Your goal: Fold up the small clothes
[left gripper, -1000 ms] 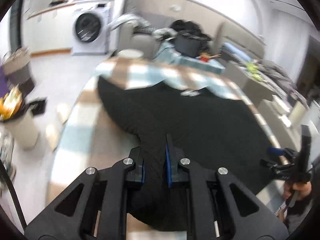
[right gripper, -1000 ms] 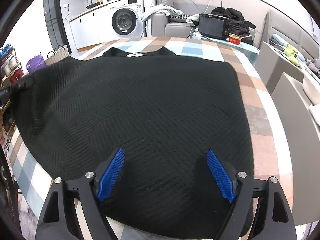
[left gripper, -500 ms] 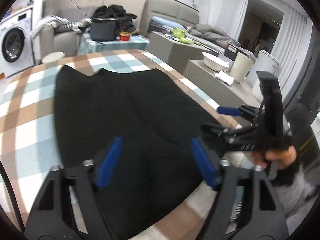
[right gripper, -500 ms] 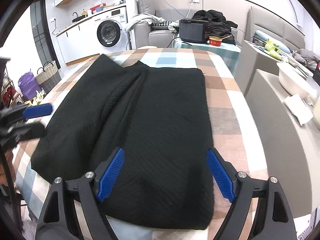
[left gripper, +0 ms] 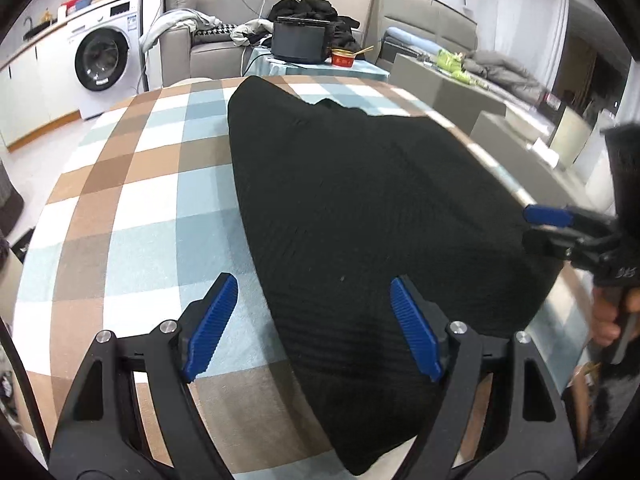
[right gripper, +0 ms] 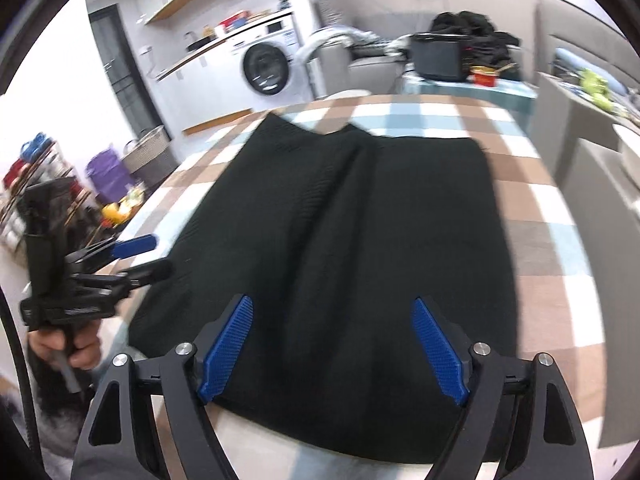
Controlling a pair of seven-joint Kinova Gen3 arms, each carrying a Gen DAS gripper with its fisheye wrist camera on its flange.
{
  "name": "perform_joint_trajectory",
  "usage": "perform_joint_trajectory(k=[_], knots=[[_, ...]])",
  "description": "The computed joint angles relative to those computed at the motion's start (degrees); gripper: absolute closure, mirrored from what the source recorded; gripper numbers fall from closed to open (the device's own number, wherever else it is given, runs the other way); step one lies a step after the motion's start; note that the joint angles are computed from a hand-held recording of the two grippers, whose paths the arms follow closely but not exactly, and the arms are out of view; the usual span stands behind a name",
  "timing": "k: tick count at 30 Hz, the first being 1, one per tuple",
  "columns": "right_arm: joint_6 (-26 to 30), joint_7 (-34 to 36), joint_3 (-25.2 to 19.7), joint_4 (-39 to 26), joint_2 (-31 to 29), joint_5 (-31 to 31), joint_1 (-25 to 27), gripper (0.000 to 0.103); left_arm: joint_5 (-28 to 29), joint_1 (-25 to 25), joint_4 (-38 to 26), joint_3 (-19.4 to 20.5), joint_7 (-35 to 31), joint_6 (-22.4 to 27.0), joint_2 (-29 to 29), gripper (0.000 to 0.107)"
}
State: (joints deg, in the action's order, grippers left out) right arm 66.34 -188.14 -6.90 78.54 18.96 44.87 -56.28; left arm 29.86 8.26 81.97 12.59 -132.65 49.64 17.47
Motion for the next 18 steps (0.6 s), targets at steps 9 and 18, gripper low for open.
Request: perform_joint_trajectory(k=[9,18], knots=[[-15.6,1.5,0.7,2.9,-0.5,-3.0,5.6,0.057,-3.3,1.7,-0.4,-0.2,1.7,-0.8,0.8,0.031],[-17.7,5.8,5.7,-0.1,1.9,-6.6,4.4,0.093,-2.6,0.6,-1.6,0.1,2.6,0.4,1.4,0.031]])
